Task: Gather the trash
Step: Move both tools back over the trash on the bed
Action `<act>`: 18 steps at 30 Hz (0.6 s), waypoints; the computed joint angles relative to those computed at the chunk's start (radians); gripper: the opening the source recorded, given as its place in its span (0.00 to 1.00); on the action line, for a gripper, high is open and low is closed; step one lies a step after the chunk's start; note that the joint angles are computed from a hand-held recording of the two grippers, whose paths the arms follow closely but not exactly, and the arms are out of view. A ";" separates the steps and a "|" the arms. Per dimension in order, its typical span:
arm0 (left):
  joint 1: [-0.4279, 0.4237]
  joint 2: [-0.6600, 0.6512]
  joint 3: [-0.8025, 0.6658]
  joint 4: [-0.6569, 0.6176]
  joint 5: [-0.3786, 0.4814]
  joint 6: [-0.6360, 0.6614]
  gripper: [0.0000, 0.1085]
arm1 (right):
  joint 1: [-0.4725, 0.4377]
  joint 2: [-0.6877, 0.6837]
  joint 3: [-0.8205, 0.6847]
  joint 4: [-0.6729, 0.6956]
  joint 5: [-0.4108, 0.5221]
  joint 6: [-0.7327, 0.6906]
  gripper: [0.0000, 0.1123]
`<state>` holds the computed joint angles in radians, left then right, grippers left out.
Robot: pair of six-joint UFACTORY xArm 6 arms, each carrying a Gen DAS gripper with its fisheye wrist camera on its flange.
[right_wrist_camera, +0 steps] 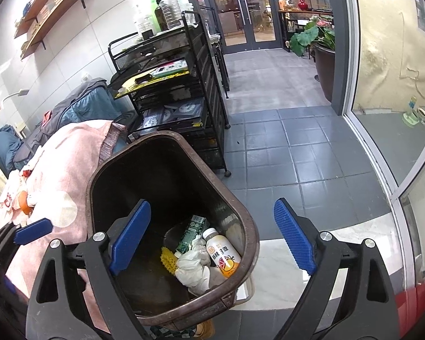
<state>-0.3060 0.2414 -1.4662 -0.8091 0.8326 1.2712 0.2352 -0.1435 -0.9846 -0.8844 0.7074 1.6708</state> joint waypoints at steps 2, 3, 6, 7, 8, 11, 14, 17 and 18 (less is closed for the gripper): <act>0.018 -0.019 0.007 -0.024 0.025 0.019 0.88 | 0.002 0.011 -0.015 -0.003 -0.006 -0.008 0.79; 0.026 -0.025 0.008 -0.034 0.036 0.026 0.89 | 0.003 0.018 -0.024 -0.005 -0.010 -0.014 0.79; 0.060 -0.045 0.010 -0.074 0.062 0.036 0.89 | 0.011 0.041 -0.056 -0.010 -0.017 -0.032 0.79; 0.069 -0.049 0.010 -0.082 0.071 0.036 0.89 | 0.013 0.049 -0.066 -0.010 -0.024 -0.040 0.79; 0.081 -0.052 0.007 -0.090 0.077 0.034 0.89 | 0.016 0.057 -0.076 -0.011 -0.030 -0.045 0.79; 0.113 -0.063 0.007 -0.117 0.086 0.046 0.89 | 0.025 0.089 -0.117 -0.012 -0.052 -0.070 0.79; 0.147 -0.075 0.008 -0.149 0.087 0.068 0.89 | 0.040 0.132 -0.170 -0.009 -0.068 -0.100 0.80; 0.178 -0.075 0.004 -0.165 0.074 0.068 0.89 | 0.052 0.181 -0.229 0.011 -0.095 -0.152 0.80; 0.193 -0.068 -0.006 -0.169 0.070 0.057 0.89 | 0.057 0.200 -0.251 0.017 -0.099 -0.170 0.80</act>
